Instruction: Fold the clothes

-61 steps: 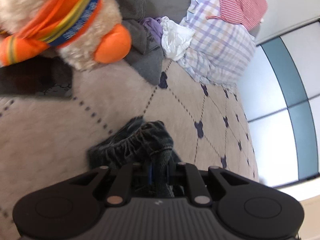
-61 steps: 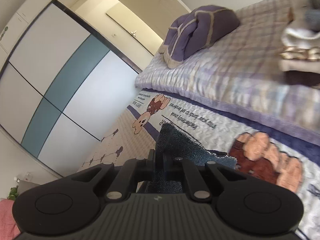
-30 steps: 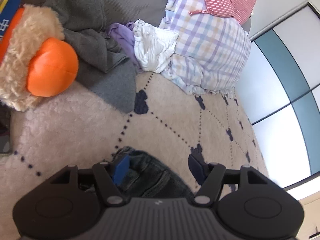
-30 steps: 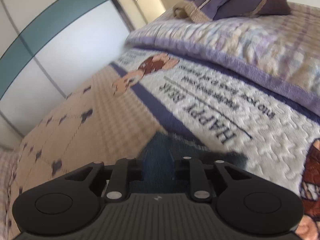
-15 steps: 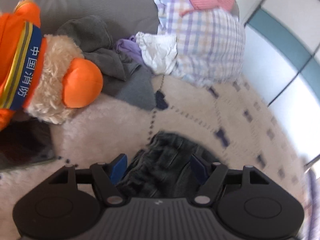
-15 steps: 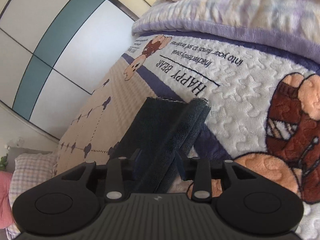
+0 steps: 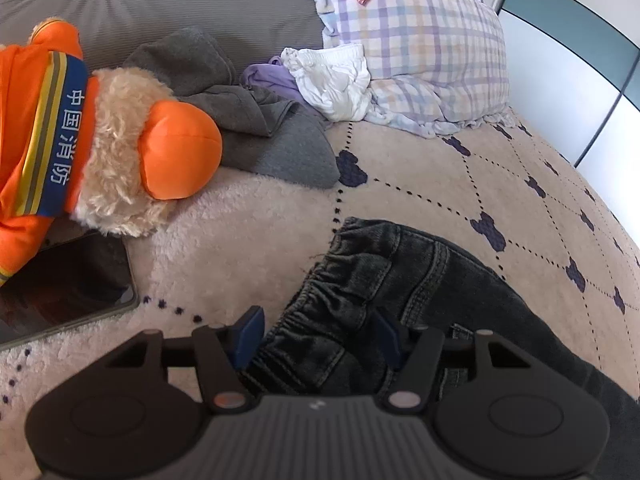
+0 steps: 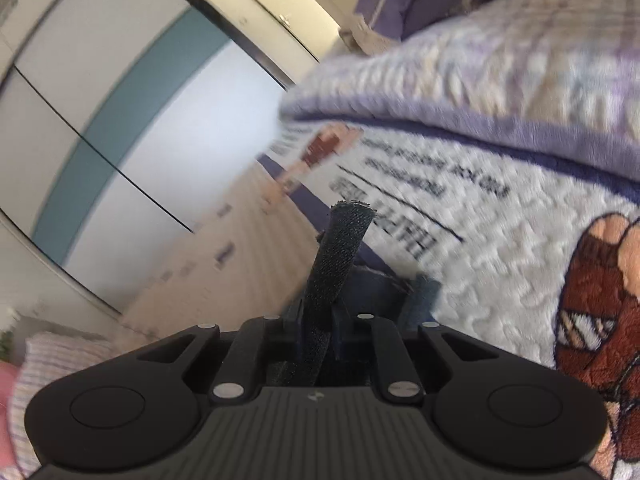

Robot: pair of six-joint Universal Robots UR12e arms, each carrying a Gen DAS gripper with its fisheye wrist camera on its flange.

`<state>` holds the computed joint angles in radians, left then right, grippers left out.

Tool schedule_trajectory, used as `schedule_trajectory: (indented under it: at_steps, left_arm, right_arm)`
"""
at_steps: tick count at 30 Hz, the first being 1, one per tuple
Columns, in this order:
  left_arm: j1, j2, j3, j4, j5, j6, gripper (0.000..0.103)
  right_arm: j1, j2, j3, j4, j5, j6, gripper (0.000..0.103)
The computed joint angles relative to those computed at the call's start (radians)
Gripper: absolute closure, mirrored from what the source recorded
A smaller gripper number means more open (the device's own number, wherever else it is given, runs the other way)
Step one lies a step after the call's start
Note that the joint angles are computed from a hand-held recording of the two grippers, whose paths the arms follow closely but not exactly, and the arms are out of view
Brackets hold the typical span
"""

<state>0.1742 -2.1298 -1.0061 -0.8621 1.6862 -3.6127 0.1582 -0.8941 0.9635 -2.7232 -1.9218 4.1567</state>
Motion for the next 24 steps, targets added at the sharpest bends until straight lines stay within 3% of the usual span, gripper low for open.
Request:
schedule_trajectory:
  at_steps: [4, 7, 10, 12, 13, 14, 15, 16, 19, 22, 24]
  left_arm:
    - [0.003, 0.011, -0.013, 0.004, -0.01, 0.004, 0.044]
    - [0.013, 0.022, -0.026, 0.005, -0.025, -0.012, 0.047]
    - [0.021, 0.035, -0.044, 0.026, -0.057, -0.008, 0.047]
    - [0.023, 0.043, -0.054, 0.038, -0.074, -0.001, 0.047]
    - [0.025, 0.047, -0.059, 0.042, -0.089, 0.002, 0.047]
    - [0.027, 0.051, -0.065, 0.045, -0.105, 0.004, 0.047]
    - [0.029, 0.055, -0.07, 0.048, -0.122, 0.009, 0.047]
    - [0.031, 0.059, -0.076, 0.051, -0.139, 0.019, 0.047]
    - [0.037, 0.073, -0.098, 0.062, -0.189, 0.063, 0.046]
    - [0.041, 0.086, -0.119, 0.06, -0.224, 0.113, 0.044]
    - [0.043, 0.095, -0.135, 0.059, -0.234, 0.133, 0.044]
  right_arm:
    - [-0.018, 0.012, -0.039, 0.182, 0.047, -0.024, 0.087]
    - [-0.024, -0.024, 0.057, 0.058, 0.068, 0.104, 0.087]
    - [-0.016, -0.033, 0.073, -0.011, 0.062, 0.058, 0.087]
    - [-0.011, -0.038, 0.085, -0.085, 0.064, 0.085, 0.083]
    - [-0.006, -0.039, 0.092, -0.115, 0.056, 0.113, 0.074]
    - [0.001, -0.04, 0.094, -0.125, 0.054, 0.135, 0.049]
    - [0.006, -0.038, 0.089, -0.108, 0.089, 0.132, 0.038]
    - [0.008, -0.035, 0.074, -0.066, 0.166, 0.103, 0.034]
    - [0.012, -0.018, 0.015, 0.061, 0.453, -0.057, 0.035]
    - [0.047, -0.017, -0.011, 0.097, 0.575, -0.252, 0.035]
    - [0.079, -0.018, -0.026, 0.153, 0.653, -0.43, 0.035]
